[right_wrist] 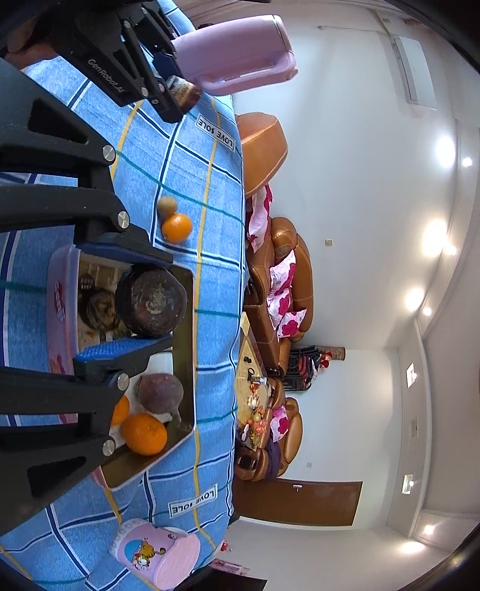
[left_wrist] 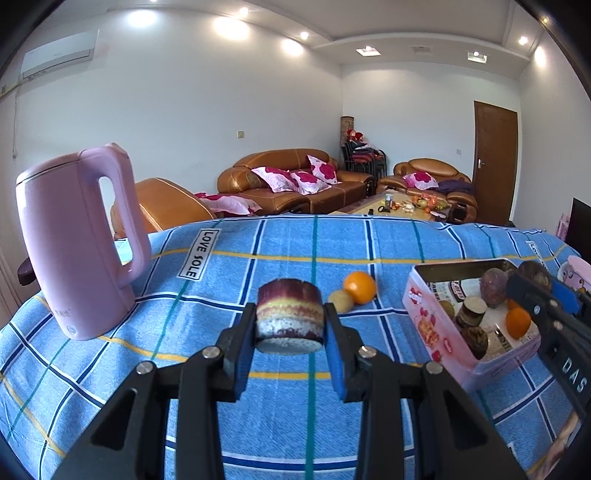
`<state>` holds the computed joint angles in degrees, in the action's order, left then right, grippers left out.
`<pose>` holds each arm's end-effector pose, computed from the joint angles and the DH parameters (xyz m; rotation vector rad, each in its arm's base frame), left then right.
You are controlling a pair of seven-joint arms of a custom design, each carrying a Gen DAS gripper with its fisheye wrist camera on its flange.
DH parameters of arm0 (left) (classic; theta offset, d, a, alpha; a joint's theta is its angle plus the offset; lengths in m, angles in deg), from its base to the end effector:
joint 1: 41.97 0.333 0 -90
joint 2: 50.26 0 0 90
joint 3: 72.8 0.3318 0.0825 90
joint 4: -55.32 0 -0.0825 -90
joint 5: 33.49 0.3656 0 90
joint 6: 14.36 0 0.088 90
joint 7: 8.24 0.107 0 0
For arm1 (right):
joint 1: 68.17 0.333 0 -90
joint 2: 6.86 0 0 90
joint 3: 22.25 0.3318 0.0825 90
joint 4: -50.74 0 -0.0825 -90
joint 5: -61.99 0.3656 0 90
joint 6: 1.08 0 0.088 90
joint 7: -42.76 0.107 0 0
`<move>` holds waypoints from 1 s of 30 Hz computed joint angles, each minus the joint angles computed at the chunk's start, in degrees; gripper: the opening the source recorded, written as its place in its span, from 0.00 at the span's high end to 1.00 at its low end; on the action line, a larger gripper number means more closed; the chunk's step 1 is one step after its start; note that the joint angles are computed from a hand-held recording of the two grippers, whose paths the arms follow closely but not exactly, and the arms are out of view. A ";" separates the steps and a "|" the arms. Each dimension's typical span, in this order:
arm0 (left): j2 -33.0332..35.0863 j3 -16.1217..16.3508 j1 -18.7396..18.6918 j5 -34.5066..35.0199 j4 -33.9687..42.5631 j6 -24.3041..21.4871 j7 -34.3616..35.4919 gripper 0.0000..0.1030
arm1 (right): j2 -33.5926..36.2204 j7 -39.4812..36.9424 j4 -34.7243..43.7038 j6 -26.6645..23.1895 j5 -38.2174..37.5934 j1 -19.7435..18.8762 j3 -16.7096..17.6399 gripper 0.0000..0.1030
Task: Organize fruits
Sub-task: 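Carry the cake slice and dark fruit in both grippers over the tin box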
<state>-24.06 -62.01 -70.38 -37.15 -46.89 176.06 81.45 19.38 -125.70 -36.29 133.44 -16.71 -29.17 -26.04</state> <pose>0.6551 -0.2261 0.4641 -1.3315 1.8082 -1.0729 0.5869 0.4075 0.4694 -1.3121 1.7210 -1.1383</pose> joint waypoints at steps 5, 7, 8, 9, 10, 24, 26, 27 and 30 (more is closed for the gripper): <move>-0.08 -0.04 -0.71 0.38 0.26 -1.10 -0.57 0.65 | -2.19 2.55 -2.93 -0.24 -1.27 -0.59 0.08 0.62; -0.28 -0.38 -0.79 0.88 0.20 -1.53 -1.08 0.65 | -2.91 3.33 -3.93 -0.58 -2.01 -0.90 0.36 0.62; -0.31 -0.61 -0.79 1.19 0.27 -1.66 -1.36 0.65 | -3.15 3.52 -4.23 -0.72 -2.28 -1.11 0.55 0.62; -0.37 -0.77 -0.79 1.55 0.22 -1.67 -1.59 0.65 | -3.46 3.73 -4.60 -0.86 -2.56 -1.31 0.73 0.62; -0.44 -0.78 -1.01 1.89 0.10 -1.62 -1.79 0.65 | -3.77 3.96 -4.99 -1.06 -2.88 -1.49 0.90 0.62; 0.01 -5.08 -0.15 5.62 2.51 -2.59 -3.12 0.65 | -8.51 7.64 -11.16 -3.95 -5.19 -4.97 3.17 0.62; 0.26 -5.50 -0.31 6.22 3.29 -2.85 -3.23 0.65 | -9.17 8.20 -12.00 -4.30 -5.33 -5.57 3.54 0.62; 0.47 -5.98 0.01 6.51 3.71 -3.01 -3.24 0.65 | -9.53 8.52 -12.48 -4.44 -5.35 -5.89 3.69 0.62; 1.23 -8.71 1.62 7.50 5.25 -3.73 -3.00 0.65 | -10.57 9.53 -13.80 -4.76 -5.16 -6.91 4.14 0.62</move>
